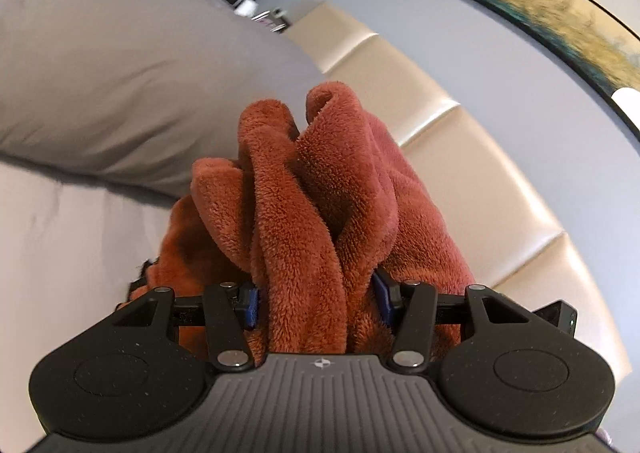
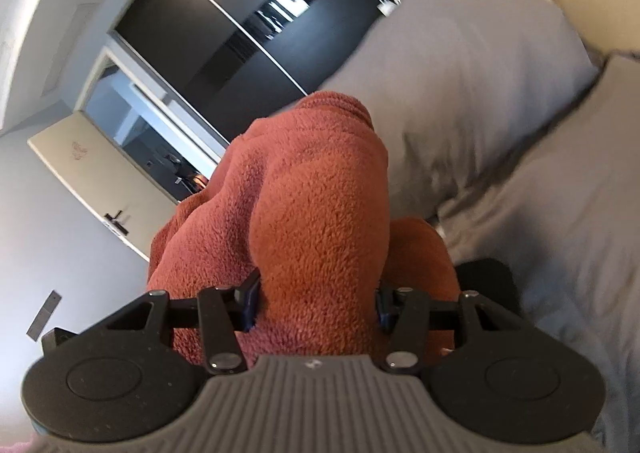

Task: Fold clothes
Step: 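Lower the folded sweater onto the clothes stack by the pillow and open both tools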

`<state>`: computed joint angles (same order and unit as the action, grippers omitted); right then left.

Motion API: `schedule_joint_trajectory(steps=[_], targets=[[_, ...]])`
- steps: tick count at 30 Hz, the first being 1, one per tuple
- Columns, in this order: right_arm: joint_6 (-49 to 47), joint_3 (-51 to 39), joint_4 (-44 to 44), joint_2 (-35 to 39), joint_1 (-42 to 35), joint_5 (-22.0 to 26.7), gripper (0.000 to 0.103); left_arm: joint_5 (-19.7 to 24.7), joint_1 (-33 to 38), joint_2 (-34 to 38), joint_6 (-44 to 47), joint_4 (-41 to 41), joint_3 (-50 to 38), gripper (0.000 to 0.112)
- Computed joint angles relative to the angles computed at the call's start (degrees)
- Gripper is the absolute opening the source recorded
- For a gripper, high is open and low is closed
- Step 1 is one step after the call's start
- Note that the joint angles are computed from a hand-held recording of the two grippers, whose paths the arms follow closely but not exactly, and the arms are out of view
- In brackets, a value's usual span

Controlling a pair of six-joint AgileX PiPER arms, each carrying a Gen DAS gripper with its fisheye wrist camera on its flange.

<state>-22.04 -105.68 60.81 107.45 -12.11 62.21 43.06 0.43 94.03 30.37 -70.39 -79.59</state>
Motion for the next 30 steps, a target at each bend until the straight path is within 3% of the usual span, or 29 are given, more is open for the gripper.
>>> schedule_joint_trajectory(steps=[6, 13, 17, 21, 23, 27, 30], targets=[[-1.3, 7.8, 3.1, -1.7, 0.1, -5.5, 0.063, 1.5, 2.6, -0.1, 3.1, 0.1, 1.3, 0.058], [7.6, 7.4, -13.8, -10.1, 2.5, -13.3, 0.068, 0.0, 2.2, -7.5, -3.8, 13.9, -2.3, 0.065], [8.6, 6.9, -25.7, -15.2, 7.3, -17.0, 0.068, -2.4, -3.1, -12.2, -11.9, 29.8, -6.6, 0.065], [11.8, 6.7, -39.2, -18.7, 15.3, -17.8, 0.066, -3.3, -14.7, -13.7, -23.9, 49.6, -10.1, 0.064], [13.0, 8.5, -42.9, -19.6, 18.3, -18.5, 0.058, -4.2, -20.2, -12.9, -27.5, 56.7, -10.8, 0.059], [16.5, 15.6, -51.2, -21.5, 23.2, -23.0, 0.058, -0.6, -28.8, -9.2, -36.3, 73.3, -12.4, 0.051], [16.5, 21.8, -51.8, -22.6, 23.6, -28.1, 0.059, -2.9, -29.8, -9.2, -36.8, 76.9, -8.2, 0.051]])
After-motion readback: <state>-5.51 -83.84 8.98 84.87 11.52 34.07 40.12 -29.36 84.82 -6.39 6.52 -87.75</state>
